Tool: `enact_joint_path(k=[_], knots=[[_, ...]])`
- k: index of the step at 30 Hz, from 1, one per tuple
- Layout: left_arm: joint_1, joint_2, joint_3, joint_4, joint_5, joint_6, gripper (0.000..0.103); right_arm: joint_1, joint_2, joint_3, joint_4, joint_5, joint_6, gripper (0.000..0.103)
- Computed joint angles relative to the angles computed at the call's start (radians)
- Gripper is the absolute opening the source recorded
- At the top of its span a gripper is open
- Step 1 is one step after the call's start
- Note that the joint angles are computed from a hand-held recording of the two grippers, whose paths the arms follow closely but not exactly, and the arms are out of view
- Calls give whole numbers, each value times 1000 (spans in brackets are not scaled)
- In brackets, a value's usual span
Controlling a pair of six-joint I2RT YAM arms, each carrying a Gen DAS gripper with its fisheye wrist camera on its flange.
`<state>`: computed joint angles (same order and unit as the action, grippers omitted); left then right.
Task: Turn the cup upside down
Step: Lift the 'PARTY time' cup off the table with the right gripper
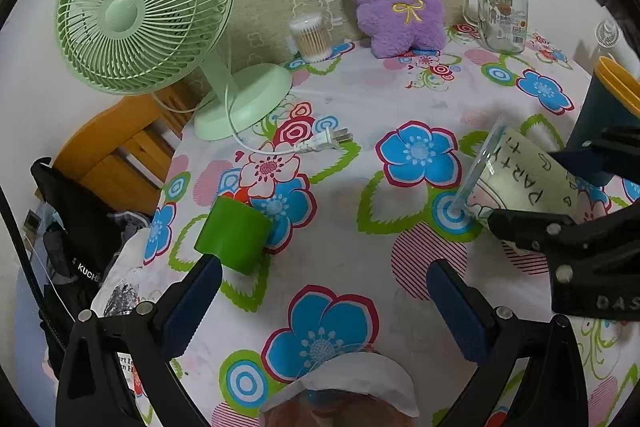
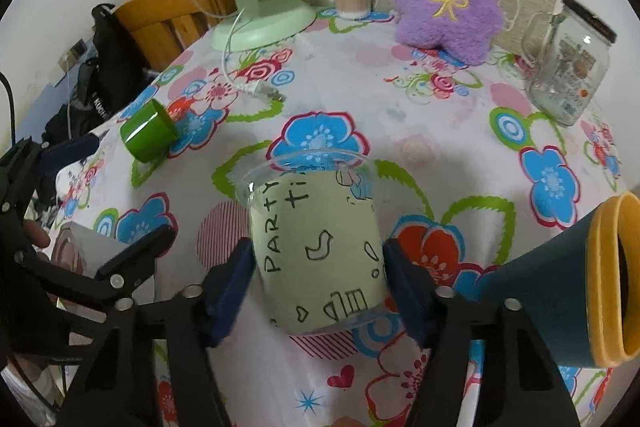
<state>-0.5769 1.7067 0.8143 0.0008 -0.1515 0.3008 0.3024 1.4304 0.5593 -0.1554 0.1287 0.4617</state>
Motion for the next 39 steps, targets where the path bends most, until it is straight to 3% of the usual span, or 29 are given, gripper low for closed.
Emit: enact_joint_path(k=[12,21,29,34,39], knots=[[15,-58,-19,-43,40,-16,103,51,-146,-32,-76,73,34,63],[4,-212,-114,-105,93,-44,103,251,-375,-65,-283,192,174,63],[-34,-447,-268,-175,108,-73,103,576,-529,-84,-524,338,468,63],[-63,-614,-369,-240,114,-104,103,834,-506,-80,-653,411,751,63],[-105,-766,-453,-309,89,-141,103,1013,-433,-89,-708,416,984,63]])
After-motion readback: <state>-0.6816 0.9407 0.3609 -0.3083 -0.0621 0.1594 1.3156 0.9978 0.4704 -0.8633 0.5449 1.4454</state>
